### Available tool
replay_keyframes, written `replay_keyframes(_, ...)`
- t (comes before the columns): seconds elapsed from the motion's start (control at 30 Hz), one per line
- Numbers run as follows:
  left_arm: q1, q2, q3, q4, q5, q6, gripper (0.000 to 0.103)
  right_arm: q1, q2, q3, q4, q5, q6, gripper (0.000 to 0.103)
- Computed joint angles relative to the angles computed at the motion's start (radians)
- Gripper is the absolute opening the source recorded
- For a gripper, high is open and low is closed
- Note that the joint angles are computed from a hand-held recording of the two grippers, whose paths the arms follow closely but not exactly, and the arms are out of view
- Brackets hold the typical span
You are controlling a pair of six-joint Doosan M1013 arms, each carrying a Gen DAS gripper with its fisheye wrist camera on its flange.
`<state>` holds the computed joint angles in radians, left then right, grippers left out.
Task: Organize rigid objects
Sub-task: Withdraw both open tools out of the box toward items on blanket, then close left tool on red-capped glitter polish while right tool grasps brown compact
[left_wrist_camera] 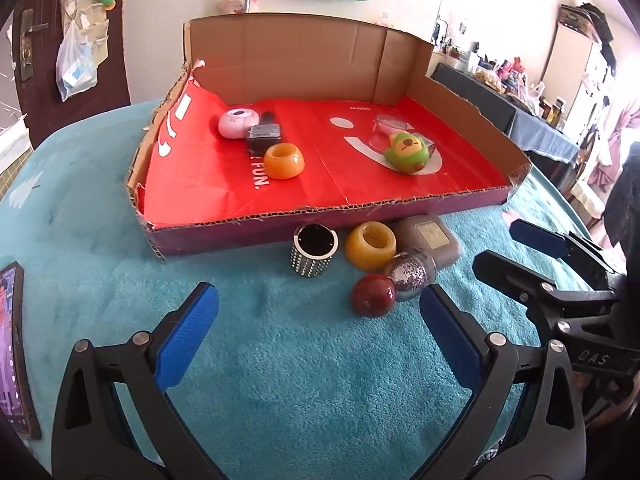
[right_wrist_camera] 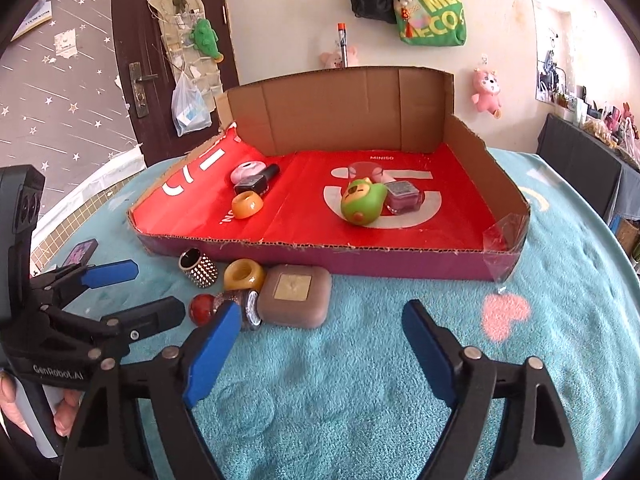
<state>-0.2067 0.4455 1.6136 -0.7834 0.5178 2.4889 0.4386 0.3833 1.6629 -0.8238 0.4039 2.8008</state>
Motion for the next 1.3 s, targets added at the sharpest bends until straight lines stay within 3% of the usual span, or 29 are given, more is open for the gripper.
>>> replay_keyframes(0.17, 0.001, 0.010, -0.011, 0.005, 0.022, -0.005, 0.086, -0.004, 0.009, -0.007, 0.040, 0.009, -0.042, 0.076)
replay_keyframes(0.47, -0.011, 0.028, -0.034, 0.003, 0.076, -0.016, 0.086, -0.020, 0.008, -0.004, 0.060, 0.022, -0.033, 0.076)
replay_keyframes(0.63, -0.038, 0.030, -0.036, 0.057, 0.034, -0.062, 0.086, -0.024, 0.001, 0.007, 0.038, 0.036, 0.003, 0.076)
replay_keyframes(0.83, -0.049, 0.037, -0.046, 0.090, 0.034, -0.110, 0.086, -0.032, -0.002, 0.014, 0.047, 0.037, 0.016, 0.075)
replay_keyframes(1.13, -0.022, 0.038, -0.043, 0.088, 0.066, -0.109, 0.088, -0.035, 0.005, 0.001, 0.072, 0.038, -0.020, 0.075)
replay_keyframes(1.3, -0.011, 0.024, -0.020, 0.153, 0.026, -0.156, 0.088, -0.035, 0.016, -0.017, 0.134, 0.019, -0.092, 0.075)
